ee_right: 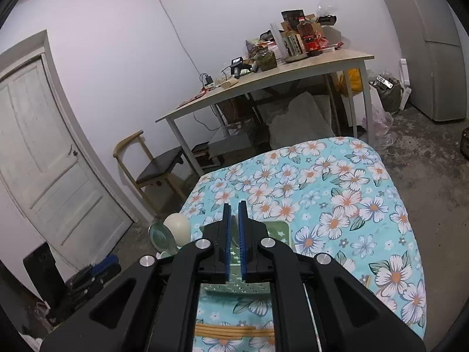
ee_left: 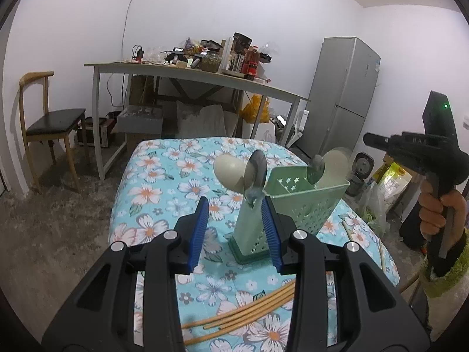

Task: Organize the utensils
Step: 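Open both tools to release the spoon and paddle into the caddy, then move the right tool to the bamboo chopsticks and close on one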

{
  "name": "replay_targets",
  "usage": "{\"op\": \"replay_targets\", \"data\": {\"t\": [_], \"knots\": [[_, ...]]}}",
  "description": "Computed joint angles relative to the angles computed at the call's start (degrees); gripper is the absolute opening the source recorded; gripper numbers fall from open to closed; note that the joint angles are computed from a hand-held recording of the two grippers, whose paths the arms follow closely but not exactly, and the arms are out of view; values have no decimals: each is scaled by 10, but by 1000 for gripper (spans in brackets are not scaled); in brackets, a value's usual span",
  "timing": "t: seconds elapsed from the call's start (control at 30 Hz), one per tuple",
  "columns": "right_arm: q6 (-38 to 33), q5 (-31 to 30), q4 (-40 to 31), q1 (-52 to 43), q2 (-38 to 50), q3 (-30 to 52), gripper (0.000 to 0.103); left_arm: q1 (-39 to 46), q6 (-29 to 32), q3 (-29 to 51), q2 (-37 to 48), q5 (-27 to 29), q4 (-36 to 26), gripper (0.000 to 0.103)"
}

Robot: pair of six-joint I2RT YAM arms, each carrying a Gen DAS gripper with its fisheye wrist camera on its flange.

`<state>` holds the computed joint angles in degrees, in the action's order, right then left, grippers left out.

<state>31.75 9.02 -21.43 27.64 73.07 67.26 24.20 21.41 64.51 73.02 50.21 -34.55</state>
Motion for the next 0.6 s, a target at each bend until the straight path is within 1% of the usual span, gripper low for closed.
{"op": "replay_targets", "data": {"t": [0.03,0.1,0.23,0.37,0.5,0.53,0.6], "knots": [[1,2,1,0,-2,-1,11,3,3,-2,0,1,-2,36],[1,16,0,4,-10,-5,19,4,5,-6,-2,1,-4,36],[9,37,-7,6,-48,-30,21,6,8,-9,-2,2,-7,36],[31,51,-23,0,-102,-74,27,4,10,-13,-5,0,-6,36],[76,34,-41,-19,-142,-131,29,5,18,-15,-8,3,-16,38],[90,25,-41,-26,-149,-147,29,4,20,-17,-9,2,-17,40],[121,2,-43,-39,-154,-181,29,1,23,-23,-13,0,-18,41]]}}
